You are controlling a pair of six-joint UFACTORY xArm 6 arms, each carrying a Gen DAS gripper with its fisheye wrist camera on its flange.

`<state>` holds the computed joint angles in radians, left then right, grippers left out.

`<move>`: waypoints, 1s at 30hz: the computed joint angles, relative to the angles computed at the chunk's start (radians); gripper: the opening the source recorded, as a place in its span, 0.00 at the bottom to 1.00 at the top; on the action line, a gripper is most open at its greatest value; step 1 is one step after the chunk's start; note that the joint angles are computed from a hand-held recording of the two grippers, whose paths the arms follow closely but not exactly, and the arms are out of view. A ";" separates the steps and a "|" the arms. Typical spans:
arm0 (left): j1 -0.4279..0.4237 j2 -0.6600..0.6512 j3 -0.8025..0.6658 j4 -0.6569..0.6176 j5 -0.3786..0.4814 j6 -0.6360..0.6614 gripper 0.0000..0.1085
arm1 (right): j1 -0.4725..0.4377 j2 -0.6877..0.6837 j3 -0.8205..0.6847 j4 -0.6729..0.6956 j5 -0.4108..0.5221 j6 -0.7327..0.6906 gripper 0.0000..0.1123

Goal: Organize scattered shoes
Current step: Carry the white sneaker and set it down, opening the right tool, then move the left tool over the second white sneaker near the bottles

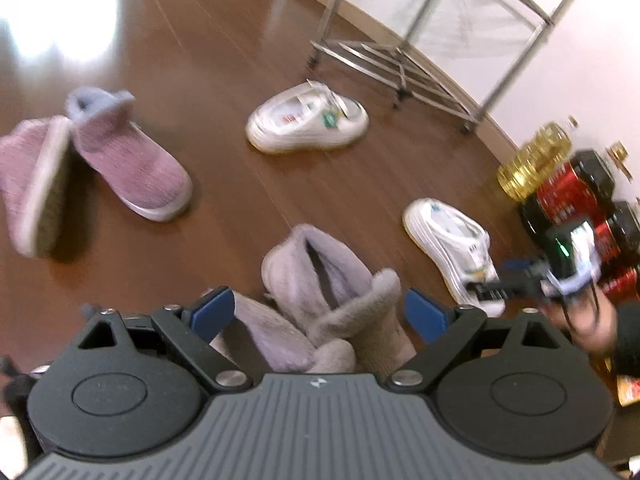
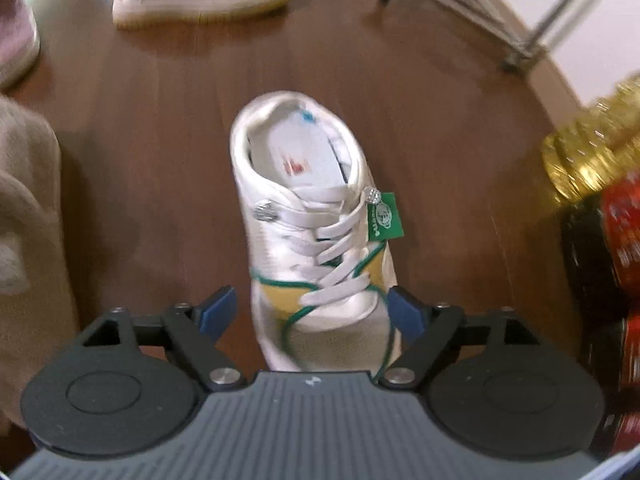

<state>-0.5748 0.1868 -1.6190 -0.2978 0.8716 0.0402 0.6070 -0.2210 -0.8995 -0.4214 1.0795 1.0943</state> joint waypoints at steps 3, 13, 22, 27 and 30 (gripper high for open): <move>0.008 -0.063 0.018 0.090 -0.021 -0.057 0.88 | 0.098 -0.039 -0.016 0.012 0.038 0.184 0.80; 0.014 -0.133 0.118 0.084 -0.142 -0.110 0.92 | 0.444 -0.055 -0.193 -0.005 0.337 0.610 0.88; -0.075 -0.347 0.331 0.210 -0.198 -0.035 0.93 | 0.587 -0.015 -0.393 0.041 0.574 0.728 0.91; -0.079 -0.507 0.445 0.259 -0.101 -0.170 0.93 | 0.585 0.092 -0.680 0.103 0.684 0.704 0.91; -0.086 -0.553 0.394 0.302 0.043 -0.246 0.93 | 0.596 0.212 -0.994 0.114 0.838 0.590 0.91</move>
